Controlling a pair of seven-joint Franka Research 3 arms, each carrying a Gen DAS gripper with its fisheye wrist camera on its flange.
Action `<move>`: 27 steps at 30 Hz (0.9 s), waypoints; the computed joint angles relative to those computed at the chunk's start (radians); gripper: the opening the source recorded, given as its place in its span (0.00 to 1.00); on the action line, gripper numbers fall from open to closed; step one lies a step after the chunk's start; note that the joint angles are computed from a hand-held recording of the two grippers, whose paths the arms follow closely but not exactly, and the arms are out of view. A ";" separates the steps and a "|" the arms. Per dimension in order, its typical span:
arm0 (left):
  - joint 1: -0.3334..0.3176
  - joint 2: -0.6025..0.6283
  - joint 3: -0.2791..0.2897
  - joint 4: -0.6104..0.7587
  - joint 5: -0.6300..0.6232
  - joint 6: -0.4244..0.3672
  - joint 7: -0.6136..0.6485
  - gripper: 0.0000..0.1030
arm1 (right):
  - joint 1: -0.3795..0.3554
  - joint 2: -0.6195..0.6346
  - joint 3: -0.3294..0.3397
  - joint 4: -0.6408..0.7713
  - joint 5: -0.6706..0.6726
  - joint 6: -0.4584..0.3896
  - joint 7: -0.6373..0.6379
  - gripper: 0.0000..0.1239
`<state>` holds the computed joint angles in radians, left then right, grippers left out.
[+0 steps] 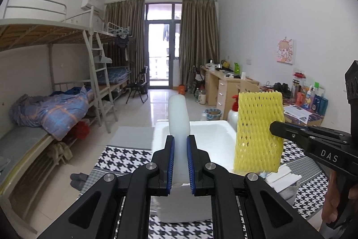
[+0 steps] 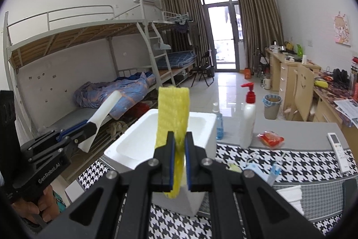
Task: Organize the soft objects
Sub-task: 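Carry the yellow sponge with the right gripper over the white foam box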
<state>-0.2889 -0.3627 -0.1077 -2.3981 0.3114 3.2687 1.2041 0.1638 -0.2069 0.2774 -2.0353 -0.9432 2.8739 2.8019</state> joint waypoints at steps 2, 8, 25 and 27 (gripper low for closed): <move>0.011 -0.007 0.002 -0.008 0.002 0.003 0.000 0.12 | 0.007 0.019 0.002 0.020 0.003 -0.004 -0.013 0.09; 0.092 -0.029 -0.042 -0.028 0.005 0.000 -0.029 0.12 | 0.052 0.076 -0.025 0.077 -0.001 -0.026 -0.024 0.09; 0.136 -0.041 -0.029 -0.066 0.017 -0.014 -0.042 0.12 | 0.222 0.209 -0.116 0.243 -0.044 -0.234 -0.070 0.09; 0.138 -0.038 -0.029 -0.062 0.017 -0.016 -0.042 0.12 | 0.238 0.219 -0.124 0.259 -0.068 -0.267 -0.057 0.09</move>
